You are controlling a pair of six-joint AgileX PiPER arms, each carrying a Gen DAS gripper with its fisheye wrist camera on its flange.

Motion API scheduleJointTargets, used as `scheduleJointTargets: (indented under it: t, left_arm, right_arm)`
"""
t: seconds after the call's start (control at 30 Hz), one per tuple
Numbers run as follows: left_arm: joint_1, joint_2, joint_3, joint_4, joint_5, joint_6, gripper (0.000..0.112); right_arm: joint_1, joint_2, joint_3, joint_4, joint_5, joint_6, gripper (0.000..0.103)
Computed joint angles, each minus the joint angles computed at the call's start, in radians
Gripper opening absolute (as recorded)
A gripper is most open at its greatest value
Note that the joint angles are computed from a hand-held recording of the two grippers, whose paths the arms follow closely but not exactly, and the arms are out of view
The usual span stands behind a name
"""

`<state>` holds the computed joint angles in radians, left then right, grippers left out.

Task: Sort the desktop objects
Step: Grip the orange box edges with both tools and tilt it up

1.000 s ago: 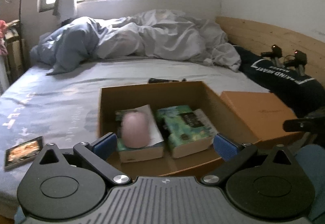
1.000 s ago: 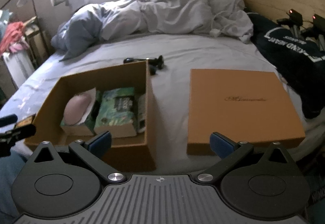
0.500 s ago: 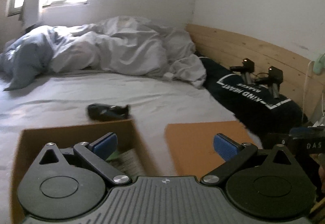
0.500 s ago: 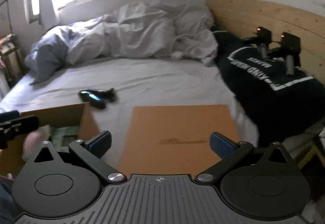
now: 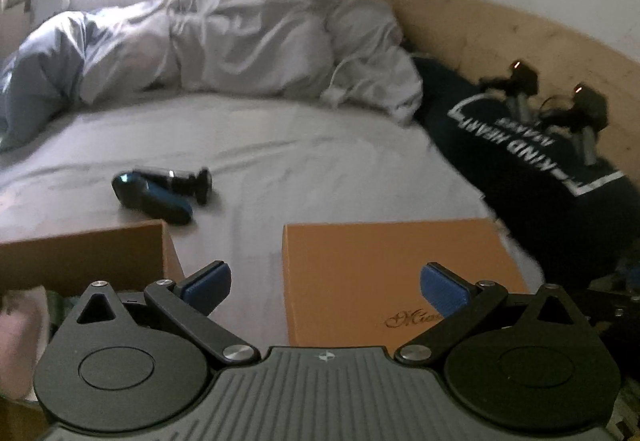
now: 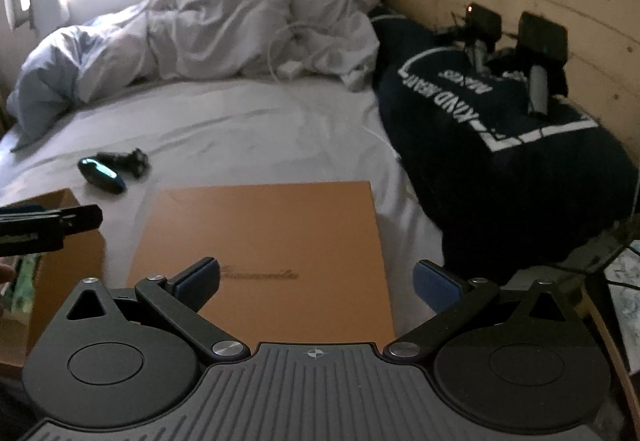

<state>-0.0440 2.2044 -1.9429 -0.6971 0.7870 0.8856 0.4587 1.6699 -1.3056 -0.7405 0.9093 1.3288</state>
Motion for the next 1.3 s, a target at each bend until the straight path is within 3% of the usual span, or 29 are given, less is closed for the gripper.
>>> scheduleJointTargets:
  t: [0.33,0.67,0.93,1.17,1.3]
  left_arm:
    - [-0.086,0.17,-0.165,0.221,-0.027,-0.183,0.103]
    - [-0.119,0.354,-0.451,0.354,0.134,-0.343,0.103]
    - [-0.128,0.428,-0.57,0.31,0.216,-0.356,0.103]
    - [-0.133,0.435,-0.575,0.318,0.207,-0.366,0.103]
    - [-0.134,0.426,-0.559,0.316,0.2,-0.367,0.103]
  right_arm:
    - [-0.158,0.086,0.079,0.084,-0.216,-0.106,0.103]
    - [-0.263,0.186,0.085,0.189,-0.376,-0.206,0.103]
    - [-0.328,0.254,0.058,0.38,-0.467,-0.414,0.103]
    - [-0.334,0.308,0.019,0.373,-0.472,-0.387,0.103]
    - [-0.334,0.331,-0.041,0.401,-0.406,-0.399,0.103]
